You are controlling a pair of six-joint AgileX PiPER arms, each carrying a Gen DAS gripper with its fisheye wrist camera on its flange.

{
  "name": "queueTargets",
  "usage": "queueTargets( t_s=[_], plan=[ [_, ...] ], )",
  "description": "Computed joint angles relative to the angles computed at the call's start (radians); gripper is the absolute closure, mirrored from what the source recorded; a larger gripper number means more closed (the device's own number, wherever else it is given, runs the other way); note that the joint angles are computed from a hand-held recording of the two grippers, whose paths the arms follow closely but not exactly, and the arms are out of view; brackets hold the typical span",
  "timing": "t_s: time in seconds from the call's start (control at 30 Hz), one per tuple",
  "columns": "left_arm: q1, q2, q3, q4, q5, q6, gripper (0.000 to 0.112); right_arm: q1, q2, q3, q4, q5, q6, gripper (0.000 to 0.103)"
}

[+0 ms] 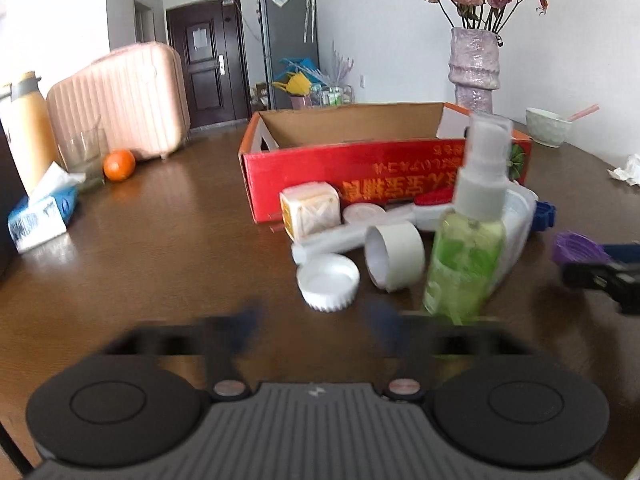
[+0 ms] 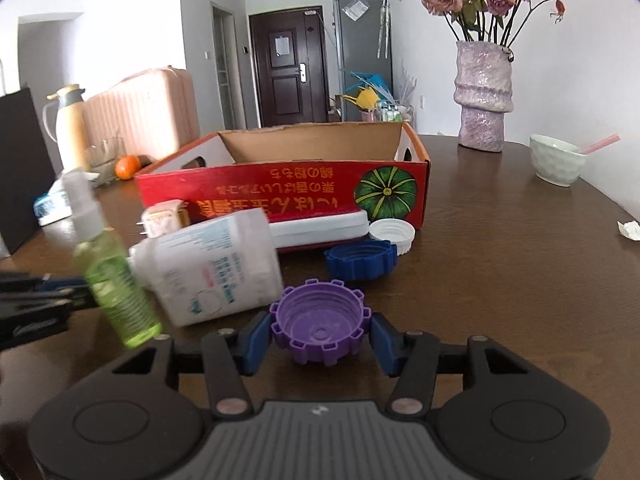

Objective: Organize rigid objects
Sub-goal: 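Close the right gripper on the purple cap while the left gripper grasps the white cap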

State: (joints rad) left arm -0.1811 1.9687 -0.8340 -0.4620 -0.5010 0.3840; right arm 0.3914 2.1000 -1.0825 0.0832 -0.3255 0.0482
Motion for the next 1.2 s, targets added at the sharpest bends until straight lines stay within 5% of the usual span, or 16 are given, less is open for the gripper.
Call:
queueTargets(
  t_s=[0.07,0.17,0.3,0.4,0.57,0.77,0.93,1.2],
  plan=[
    [-0.004,0.019,-0.043,-0.044,0.013,0.073,0.046,0.002,-0.030,0.054,-0.020,-0.033,0.025,0.050],
    [0.026,0.042,-0.139,-0.064,0.143,0.083,0.048,0.004,-0.067,0.126,-0.058,-0.082,0.074,0.050],
    [0.050,0.081,-0.198,-0.011,0.203,0.029,0.050,0.000,-0.086,0.173,-0.065,-0.112,0.090,0.050],
    [0.070,0.092,-0.195,0.142,0.200,-0.119,0.071,-0.012,-0.079,0.174,-0.077,-0.110,0.108,0.050],
    [0.060,0.073,-0.152,0.110,0.156,-0.088,0.072,-0.016,-0.063,0.154,-0.090,-0.107,0.121,0.050],
    [0.015,-0.039,0.037,0.016,0.023,-0.067,0.072,0.010,-0.093,0.199,-0.094,-0.146,0.115,0.050],
    [-0.106,-0.198,0.296,-0.116,-0.201,-0.049,0.071,0.047,-0.171,0.313,-0.026,-0.228,0.066,0.050],
    [-0.459,-0.409,0.643,-0.436,-0.560,-0.112,0.071,0.196,-0.310,0.607,0.153,-0.526,-0.039,0.050]
  ],
)
